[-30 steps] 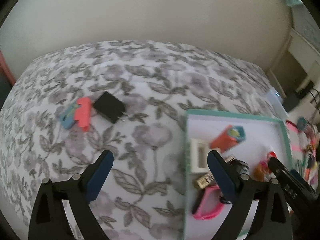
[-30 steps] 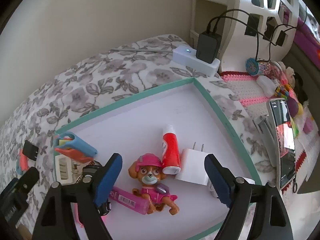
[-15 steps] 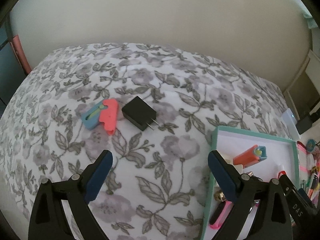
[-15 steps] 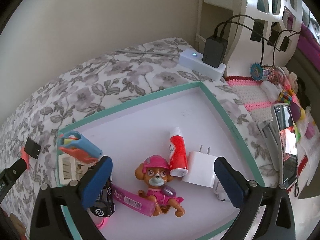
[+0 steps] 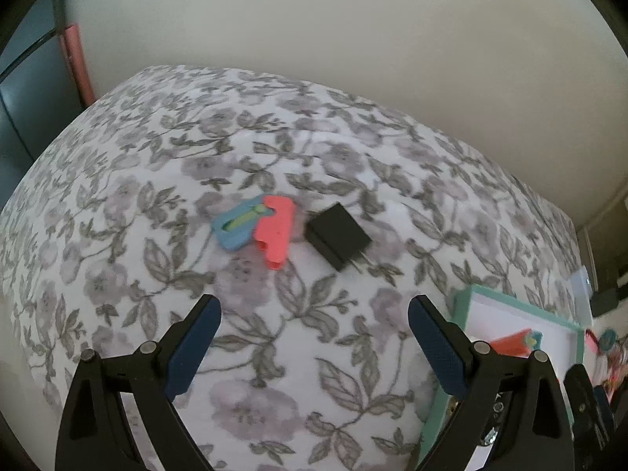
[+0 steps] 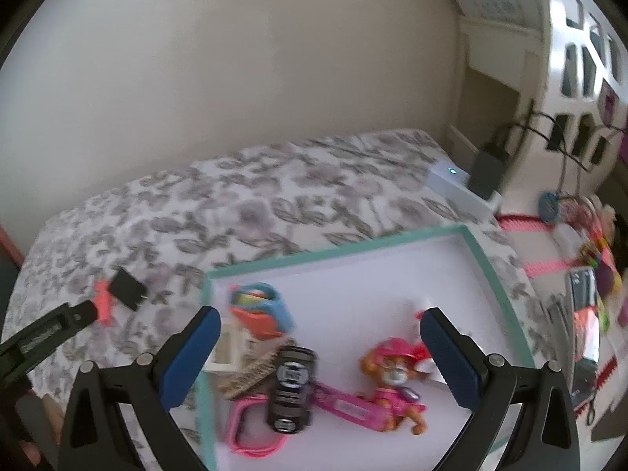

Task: Organize rigid objects
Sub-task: 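Move both open grippers back over the remaining items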

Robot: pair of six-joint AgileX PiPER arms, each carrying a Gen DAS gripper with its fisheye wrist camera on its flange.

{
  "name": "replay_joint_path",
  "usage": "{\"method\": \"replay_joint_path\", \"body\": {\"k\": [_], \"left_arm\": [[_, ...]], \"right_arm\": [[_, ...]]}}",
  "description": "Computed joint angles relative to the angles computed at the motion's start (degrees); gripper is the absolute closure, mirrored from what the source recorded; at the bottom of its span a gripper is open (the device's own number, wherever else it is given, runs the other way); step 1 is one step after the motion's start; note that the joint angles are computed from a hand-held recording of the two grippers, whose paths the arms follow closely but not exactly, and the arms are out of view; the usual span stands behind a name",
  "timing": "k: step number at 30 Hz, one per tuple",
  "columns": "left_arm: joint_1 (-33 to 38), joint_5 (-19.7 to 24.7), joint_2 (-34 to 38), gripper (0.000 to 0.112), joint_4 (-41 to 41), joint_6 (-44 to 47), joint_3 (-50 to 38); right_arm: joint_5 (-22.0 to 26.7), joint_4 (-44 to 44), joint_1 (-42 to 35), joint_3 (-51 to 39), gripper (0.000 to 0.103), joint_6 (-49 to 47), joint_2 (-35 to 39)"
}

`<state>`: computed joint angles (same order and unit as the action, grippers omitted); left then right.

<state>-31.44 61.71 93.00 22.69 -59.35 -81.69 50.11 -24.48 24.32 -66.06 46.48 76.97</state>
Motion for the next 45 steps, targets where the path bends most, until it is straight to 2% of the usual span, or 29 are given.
{"method": "replay_joint_path", "body": {"k": [12, 21, 27, 37, 45], "left_arm": [[7.93, -1.15, -3.89, 0.016, -1.62, 0.73, 3.67], [15.09, -3.6, -6.06, 0.016, -4.0, 2.13, 7.33], [18.52, -4.9, -6.18, 0.016, -6.01, 3.35, 8.98], [19.83, -6.77, -5.13, 0.016, -6.42, 4.72, 9.02], [21.76, -10.18, -2.71, 0.016, -10.52, 10.52, 8.18]], "right_arm": [[-1.56, -3.11, 8.53, -3.23, 0.0, 1.37, 1.48], [-2.69, -1.12, 13.57, -4.77, 0.0, -1.52, 5.61], [-2.94, 1.54, 15.05, -5.71, 0.0, -4.52, 8.84], [-2.52, 2.12, 16.69, -7.17, 0.0, -6.58, 11.85], [-4.7, 6.08, 15.05, -9.99, 0.0, -9.16, 14.78]]}}
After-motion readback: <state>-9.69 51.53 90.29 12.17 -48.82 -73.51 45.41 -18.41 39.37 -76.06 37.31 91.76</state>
